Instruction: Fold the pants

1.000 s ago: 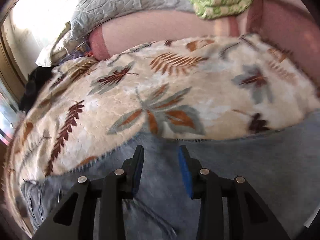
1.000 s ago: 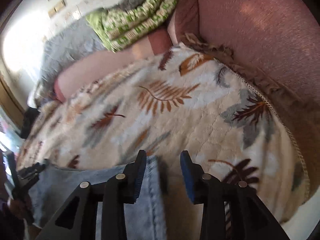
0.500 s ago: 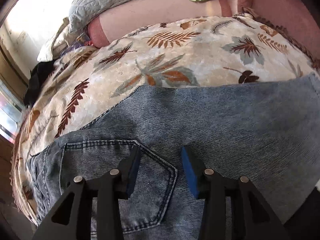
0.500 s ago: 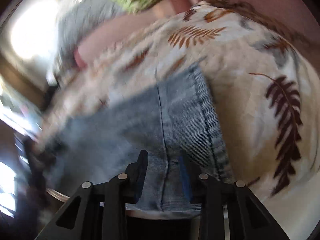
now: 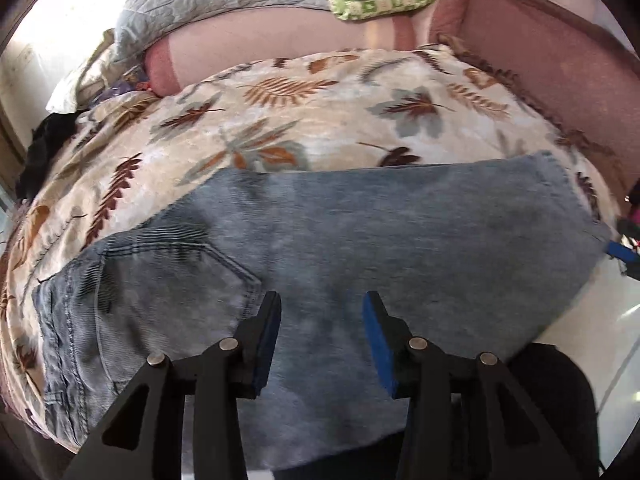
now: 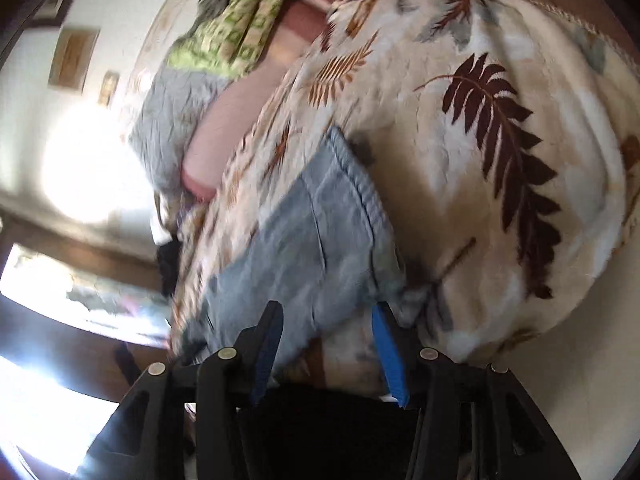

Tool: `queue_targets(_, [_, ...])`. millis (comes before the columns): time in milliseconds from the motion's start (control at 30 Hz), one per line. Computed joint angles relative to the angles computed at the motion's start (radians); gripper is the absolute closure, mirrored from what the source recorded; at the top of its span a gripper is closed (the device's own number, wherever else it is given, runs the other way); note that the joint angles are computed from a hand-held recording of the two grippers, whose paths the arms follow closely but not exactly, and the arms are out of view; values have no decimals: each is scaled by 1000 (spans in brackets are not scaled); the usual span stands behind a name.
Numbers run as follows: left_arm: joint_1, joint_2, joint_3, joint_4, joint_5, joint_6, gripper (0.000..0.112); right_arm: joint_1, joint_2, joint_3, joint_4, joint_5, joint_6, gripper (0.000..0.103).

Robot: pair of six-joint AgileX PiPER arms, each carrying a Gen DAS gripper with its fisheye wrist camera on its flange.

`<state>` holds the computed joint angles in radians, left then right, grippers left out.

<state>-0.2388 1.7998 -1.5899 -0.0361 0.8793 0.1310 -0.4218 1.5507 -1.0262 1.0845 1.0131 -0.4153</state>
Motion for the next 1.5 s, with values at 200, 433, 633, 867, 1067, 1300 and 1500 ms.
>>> queue_targets(200, [-16, -27, 13, -13, 16, 6, 68, 37, 43, -98, 91, -35, 2, 53])
queue_targets(433, [5, -12, 4, -37, 35, 24, 68, 39, 22, -149, -52, -16, 88, 51])
queue_targets(633, [11, 26, -20, -46, 59, 5, 68, -136, -18, 81, 64, 161, -46, 51])
queue_targets(867, [17, -23, 11, -80, 46, 37, 68, -66, 82, 200, 257, 107, -47, 42])
queue_targets(1067, [33, 2, -11, -60, 29, 34, 68, -27, 92, 268, 375, -11, -45, 39])
queue_targets(1300, [36, 139, -98, 12, 92, -18, 68, -1, 29, 310, 536, -133, -162, 45])
queue_targets(1500, [-21, 166, -213, 50, 144, -27, 68, -7, 53, 279, 530, -158, -252, 49])
